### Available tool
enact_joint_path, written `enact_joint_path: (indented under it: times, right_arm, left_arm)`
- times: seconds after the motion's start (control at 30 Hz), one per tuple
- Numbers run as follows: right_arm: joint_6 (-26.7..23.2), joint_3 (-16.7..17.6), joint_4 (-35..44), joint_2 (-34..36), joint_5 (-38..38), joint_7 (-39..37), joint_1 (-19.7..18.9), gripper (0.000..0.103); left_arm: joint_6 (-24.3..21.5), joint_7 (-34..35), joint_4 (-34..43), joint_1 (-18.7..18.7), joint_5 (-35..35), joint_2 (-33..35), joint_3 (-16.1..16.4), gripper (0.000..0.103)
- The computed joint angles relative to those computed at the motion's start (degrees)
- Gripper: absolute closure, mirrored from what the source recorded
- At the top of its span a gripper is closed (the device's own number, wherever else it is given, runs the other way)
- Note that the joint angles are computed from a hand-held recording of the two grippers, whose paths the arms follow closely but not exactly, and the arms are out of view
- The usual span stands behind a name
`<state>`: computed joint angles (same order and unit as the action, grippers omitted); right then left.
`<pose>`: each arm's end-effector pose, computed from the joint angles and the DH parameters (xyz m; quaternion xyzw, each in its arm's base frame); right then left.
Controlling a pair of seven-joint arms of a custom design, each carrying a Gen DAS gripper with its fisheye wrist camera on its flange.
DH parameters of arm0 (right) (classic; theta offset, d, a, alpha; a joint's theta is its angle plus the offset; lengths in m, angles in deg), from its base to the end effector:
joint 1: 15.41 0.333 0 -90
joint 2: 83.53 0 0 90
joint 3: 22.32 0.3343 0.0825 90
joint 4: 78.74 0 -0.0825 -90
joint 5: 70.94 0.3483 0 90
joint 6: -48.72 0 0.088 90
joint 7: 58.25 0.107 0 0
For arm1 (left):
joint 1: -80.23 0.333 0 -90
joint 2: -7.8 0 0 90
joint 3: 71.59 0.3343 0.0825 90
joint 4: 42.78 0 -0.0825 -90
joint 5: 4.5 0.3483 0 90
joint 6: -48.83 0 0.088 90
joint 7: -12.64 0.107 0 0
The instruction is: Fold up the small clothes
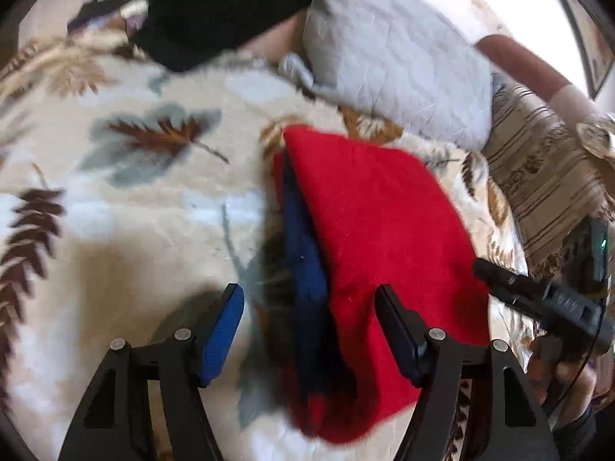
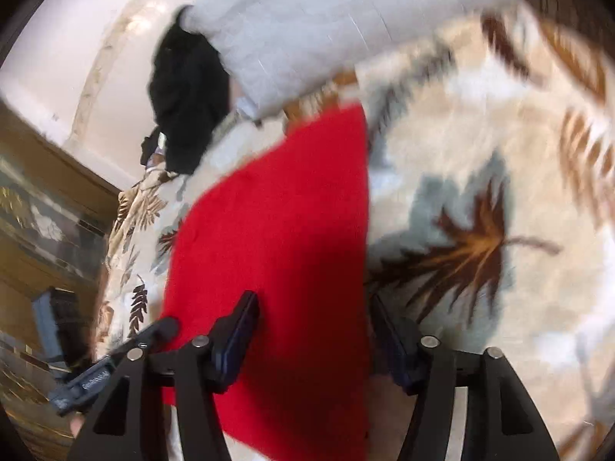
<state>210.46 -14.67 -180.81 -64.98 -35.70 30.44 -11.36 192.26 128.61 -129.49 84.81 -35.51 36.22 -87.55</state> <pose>0.6521 0.0942 0.4871 -0.5412 0.7443 -0.0526 0.3877 0.7015 -0.0957 0.4710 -0.5825 0.7312 -0.3541 0.0245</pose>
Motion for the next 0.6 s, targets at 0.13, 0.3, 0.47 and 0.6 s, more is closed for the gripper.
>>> enact_joint_path:
  times: [0.13,0.3,0.47,0.6]
  right_arm:
    - [2.10,6.35,-1.02,-2.43,12.66,-12.74,-2.67,0.038]
    - [-3.98,2.36,-0.27,0.38,9.31,-8.34,0.44,0.035]
    - [-0.09,2.00,-1.04,-2.86,8.37,-11.05,2.07,0.034]
    - [-7.20,0.58,3.46,2.08,4.44,-3.25,1.30,0.027]
  left_arm:
    - [2.42,7.18,-5.66,2.45,-6.31,-3.89,-2.49,0.031]
    - [-1.01,-4.71,-2.09,-3.90,6.98,0.25,3.68,0.033]
    - [4.10,-2.69,-6.58,-2.07,5.06,-3.68,1.62,0.033]
    - [0.24,-6.84,-3.48,-2.92,8.44,-0.99,2.98,0.032]
